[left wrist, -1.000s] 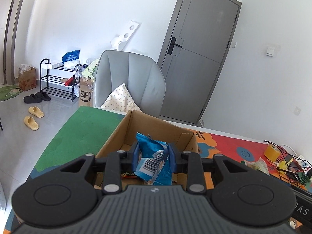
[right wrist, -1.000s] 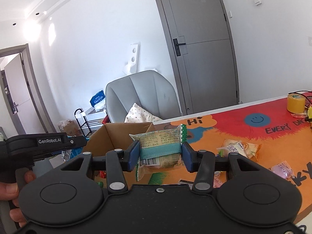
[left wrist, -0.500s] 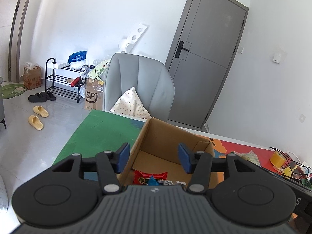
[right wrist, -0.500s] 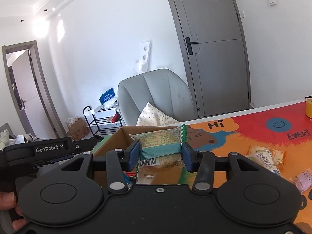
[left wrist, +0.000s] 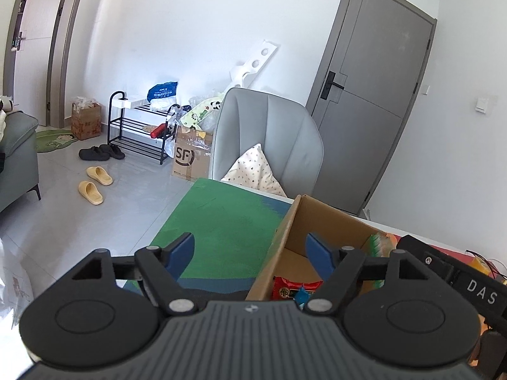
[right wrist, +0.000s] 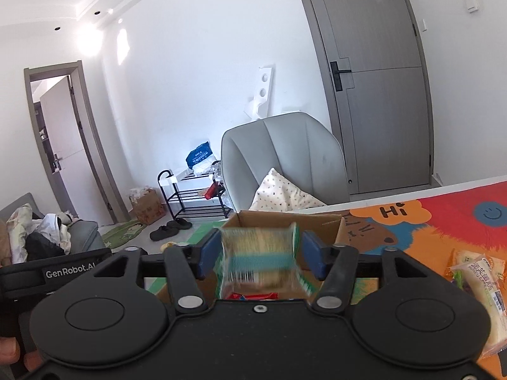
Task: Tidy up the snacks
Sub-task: 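Carry blue bag into the box with left gripper while right carries teal-striped pack there, then open both grippers over the box and withdraw toward the table snacks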
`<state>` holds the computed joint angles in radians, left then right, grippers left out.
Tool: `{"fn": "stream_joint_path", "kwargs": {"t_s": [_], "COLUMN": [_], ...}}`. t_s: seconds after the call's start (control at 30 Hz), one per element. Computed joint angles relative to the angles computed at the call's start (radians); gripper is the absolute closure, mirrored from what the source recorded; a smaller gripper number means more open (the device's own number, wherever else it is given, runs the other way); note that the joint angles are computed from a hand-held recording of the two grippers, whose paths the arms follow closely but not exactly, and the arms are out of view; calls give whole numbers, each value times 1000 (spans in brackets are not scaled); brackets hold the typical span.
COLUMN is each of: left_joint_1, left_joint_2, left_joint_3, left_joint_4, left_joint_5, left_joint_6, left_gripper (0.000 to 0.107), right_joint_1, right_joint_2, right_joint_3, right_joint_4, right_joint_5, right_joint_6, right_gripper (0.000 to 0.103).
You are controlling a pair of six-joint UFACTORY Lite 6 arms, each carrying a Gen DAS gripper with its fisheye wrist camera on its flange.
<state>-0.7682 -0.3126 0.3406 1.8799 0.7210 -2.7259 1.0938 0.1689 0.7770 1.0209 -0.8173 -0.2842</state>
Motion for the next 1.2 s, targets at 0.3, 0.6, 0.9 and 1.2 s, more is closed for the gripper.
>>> {"fn": "stream_joint_path", "kwargs": {"t_s": [0.3,0.6,0.9,1.2], "left_joint_1": [-127,-259,-359,-427], "left_joint_2": [126,242,315,399], "left_joint_3": [75,158,244,343], "left_joint_4": [-15,-91,-159,-192], "left_joint_5": [48,91,126,135], "left_joint_6": [-26,-20,23,65], "left_gripper": [14,10,6,5], "right_joint_1": [27,62,124,219], "right_joint_2": [-175,-343,-514,-702], "right_joint_3": [-206,-391,-522,-634], "right_joint_4": [49,172,314,478], "right_joint_5": [-45,-90,-137,-216], "right_joint_6": [105,99,32,-62], "right_gripper": [23,17,9,1]}}
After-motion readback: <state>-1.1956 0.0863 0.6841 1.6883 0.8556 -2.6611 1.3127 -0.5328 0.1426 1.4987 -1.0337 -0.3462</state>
